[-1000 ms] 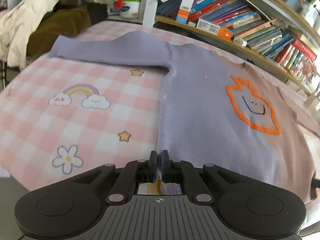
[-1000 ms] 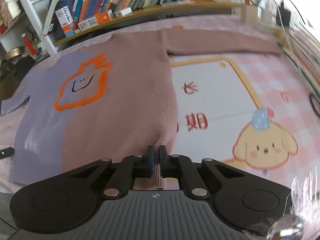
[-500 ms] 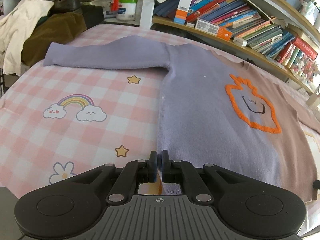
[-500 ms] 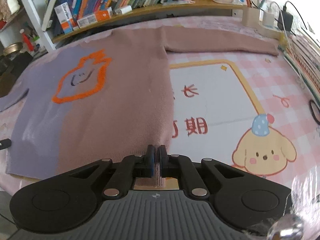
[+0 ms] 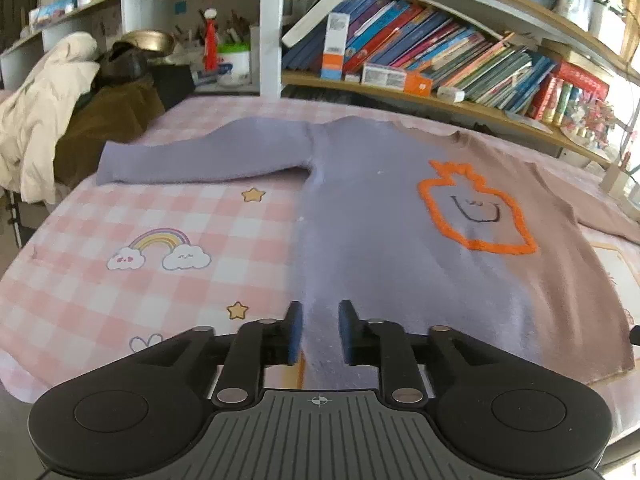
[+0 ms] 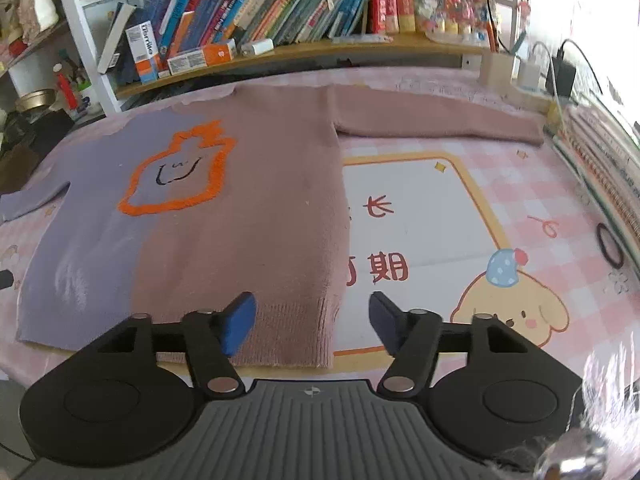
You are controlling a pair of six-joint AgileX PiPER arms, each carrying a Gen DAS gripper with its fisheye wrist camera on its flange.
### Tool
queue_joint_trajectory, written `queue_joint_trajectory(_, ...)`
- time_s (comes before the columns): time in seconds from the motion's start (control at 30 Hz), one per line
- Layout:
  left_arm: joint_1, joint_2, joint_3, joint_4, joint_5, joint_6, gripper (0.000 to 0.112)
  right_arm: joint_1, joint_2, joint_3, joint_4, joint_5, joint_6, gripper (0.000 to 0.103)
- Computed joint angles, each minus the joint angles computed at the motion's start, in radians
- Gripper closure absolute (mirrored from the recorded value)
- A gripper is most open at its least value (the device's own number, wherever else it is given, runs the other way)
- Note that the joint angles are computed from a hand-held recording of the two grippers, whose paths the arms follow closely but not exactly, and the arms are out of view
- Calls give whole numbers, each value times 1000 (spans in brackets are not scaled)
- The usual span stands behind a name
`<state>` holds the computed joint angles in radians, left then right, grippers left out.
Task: Fold clothes
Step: 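Open both grippers and lift them away from the flat sweater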
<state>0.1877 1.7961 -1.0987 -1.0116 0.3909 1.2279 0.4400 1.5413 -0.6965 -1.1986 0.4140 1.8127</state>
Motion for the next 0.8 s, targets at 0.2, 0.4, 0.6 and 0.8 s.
queue_joint_trajectory(0.2,-31,-110,123,-195,-78,183,28,101,-19,-4,-22,128,74,5)
queue_joint_trajectory(0.4,-56,-192,208,-233,-88,225,23,193,-31,3,-30,181,121,2)
queue_joint_trajectory(0.6,-71,-207,225,-231,-85,262,22,226,-28,-7,-17,226,131,1)
queue_joint_trajectory(0.8,-61,-176,205,-224,-57,294,22,245,-2,-34,15,267,144,1)
